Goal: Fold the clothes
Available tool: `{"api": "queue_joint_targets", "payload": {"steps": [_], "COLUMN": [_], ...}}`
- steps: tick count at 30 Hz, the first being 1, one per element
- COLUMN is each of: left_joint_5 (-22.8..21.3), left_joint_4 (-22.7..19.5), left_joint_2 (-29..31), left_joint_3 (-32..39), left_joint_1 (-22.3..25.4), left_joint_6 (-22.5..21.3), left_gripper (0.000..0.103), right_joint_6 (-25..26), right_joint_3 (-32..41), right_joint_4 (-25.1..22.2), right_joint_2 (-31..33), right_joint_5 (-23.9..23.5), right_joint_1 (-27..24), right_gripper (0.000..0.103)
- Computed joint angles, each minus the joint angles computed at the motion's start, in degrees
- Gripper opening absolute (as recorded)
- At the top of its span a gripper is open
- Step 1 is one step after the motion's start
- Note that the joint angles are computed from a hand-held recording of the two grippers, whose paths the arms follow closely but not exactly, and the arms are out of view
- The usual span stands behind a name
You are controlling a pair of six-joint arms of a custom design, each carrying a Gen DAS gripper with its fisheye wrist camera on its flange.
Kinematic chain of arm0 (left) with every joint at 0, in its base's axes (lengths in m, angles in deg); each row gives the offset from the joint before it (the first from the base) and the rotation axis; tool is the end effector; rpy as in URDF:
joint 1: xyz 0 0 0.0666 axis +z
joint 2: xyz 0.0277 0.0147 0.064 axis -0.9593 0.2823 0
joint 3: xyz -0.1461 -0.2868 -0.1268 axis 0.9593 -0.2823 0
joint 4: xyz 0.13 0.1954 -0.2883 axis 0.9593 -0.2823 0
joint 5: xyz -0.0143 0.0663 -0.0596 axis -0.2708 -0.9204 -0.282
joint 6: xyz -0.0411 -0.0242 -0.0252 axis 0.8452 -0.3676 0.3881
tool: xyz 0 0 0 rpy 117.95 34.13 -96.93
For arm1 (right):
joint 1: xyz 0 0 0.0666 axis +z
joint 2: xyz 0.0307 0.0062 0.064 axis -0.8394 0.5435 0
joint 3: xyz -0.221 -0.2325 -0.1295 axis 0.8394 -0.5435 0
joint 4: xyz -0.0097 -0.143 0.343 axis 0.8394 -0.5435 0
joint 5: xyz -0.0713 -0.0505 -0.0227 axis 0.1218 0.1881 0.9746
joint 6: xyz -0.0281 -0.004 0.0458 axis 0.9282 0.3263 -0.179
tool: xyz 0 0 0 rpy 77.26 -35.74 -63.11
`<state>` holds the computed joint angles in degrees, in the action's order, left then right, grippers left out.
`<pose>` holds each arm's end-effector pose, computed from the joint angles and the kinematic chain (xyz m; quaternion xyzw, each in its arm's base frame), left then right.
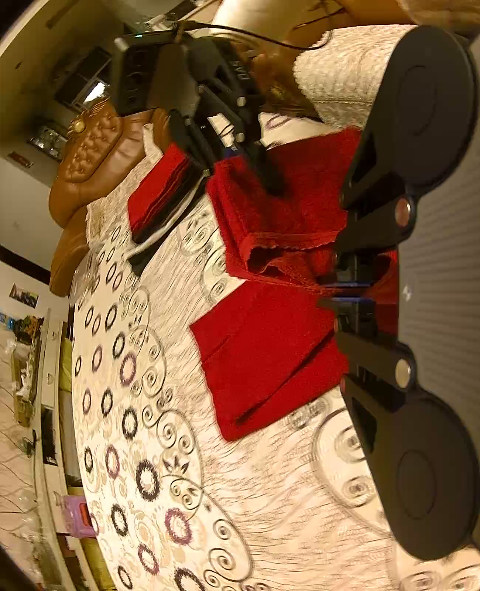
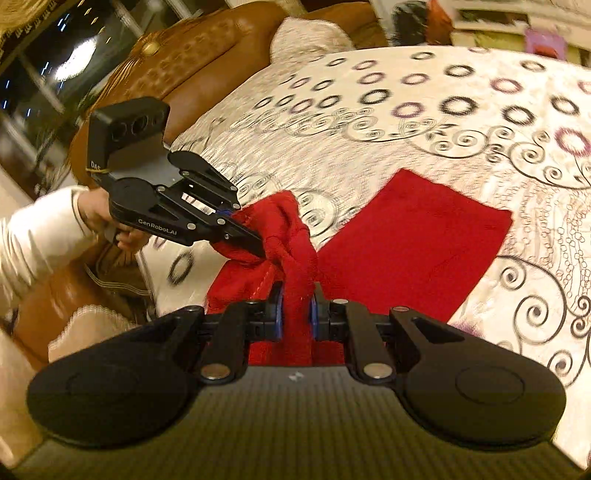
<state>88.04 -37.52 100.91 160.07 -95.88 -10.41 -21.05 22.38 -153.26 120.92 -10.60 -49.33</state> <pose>0.3516 -0.1587 0.4255 0.1666 0.9153 -0.2598 0.2590 0.4319 0.0848 0.4430 -0.3898 0.8269 0.3751 0.1536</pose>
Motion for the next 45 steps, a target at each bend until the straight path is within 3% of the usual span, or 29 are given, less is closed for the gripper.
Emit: {"api": "queue_joint_targets", "payload": {"steps": [4,8,11,15,17,19,21,23,25,28,31,32,35,37,39,40,41,42,45], "left_joint_5": [5.49,8.17,9.05,9.39,10.19,10.21,11.06,11.65,11.83,11.63,12.61,12.14,10.51,8.43,7.43,6.59,5.73,4.80,2.37], "left_joint_4": [1.28,4.34,8.10,13.20,18.03,22.38,27.79,33.64,38.99,43.35,47.69,47.31,45.28,43.79,43.78,42.91,42.02,41.02,39.71], "left_joint_2": [7.17,11.63,14.18,15.94,15.28,14.07,12.35,10.10,7.91,5.77,4.77,4.60,4.79,5.09,5.15,5.18,5.21,5.22,4.79], "left_joint_3": [4.20,6.29,6.54,4.78,1.72,-1.43,-5.21,-9.23,-12.90,-16.28,-19.04,-19.25,-19.06,-18.47,-18.42,-18.02,-17.58,-17.02,-15.90], "left_joint_1": [4.74,6.99,7.94,8.41,8.81,8.91,9.09,9.66,10.34,10.99,11.41,11.33,10.57,9.62,9.09,8.74,8.39,8.01,7.38], "left_joint_6": [-2.38,-1.14,2.36,7.75,12.58,17.13,21.44,26.04,30.19,33.53,36.77,36.67,34.79,32.99,32.16,31.30,30.43,29.51,28.04], "left_gripper": [0.005,0.005,0.005,0.009,0.011,0.022,0.046,0.058,0.063,0.070,0.078,0.078,0.077,0.065,0.037,0.032,0.025,0.018,0.014], "right_joint_6": [-6.46,-13.65,-19.97,-26.24,-29.52,-31.94,-34.33,-36.18,-38.13,-41.09,-43.42,-44.37,-46.89,-47.92,-47.96,-47.45,-47.42,-47.80,-49.47], "right_joint_3": [2.41,3.23,2.38,0.07,-1.82,-2.77,-3.97,-4.93,-5.91,-7.82,-9.64,-10.13,-11.81,-12.93,-13.60,-14.11,-14.51,-14.80,-16.19], "right_joint_4": [4.02,9.59,14.84,20.89,24.25,25.76,27.24,28.34,29.54,31.84,34.37,35.49,38.36,39.81,40.62,40.90,41.24,41.63,43.84], "right_joint_2": [5.75,9.44,10.99,11.90,11.54,11.68,11.40,10.95,10.45,9.47,8.65,8.51,7.73,6.93,6.09,5.39,4.82,4.36,2.66], "right_joint_5": [-2.25,-4.42,-4.99,-2.24,-0.28,0.86,0.69,-0.08,-0.80,-2.36,-3.54,-3.74,-4.01,-3.62,-2.34,-1.13,-0.05,0.91,2.26], "right_joint_1": [-1.00,-1.99,-2.49,-1.97,-1.55,-1.26,-1.30,-1.61,-1.96,-2.57,-2.98,-2.95,-3.05,-3.08,-2.77,-2.70,-2.63,-2.55,-2.78], "right_gripper": [0.017,0.017,0.017,0.017,0.020,0.021,0.024,0.029,0.037,0.045,0.047,0.047,0.047,0.047,0.046,0.037,0.019,0.014,0.012]}}
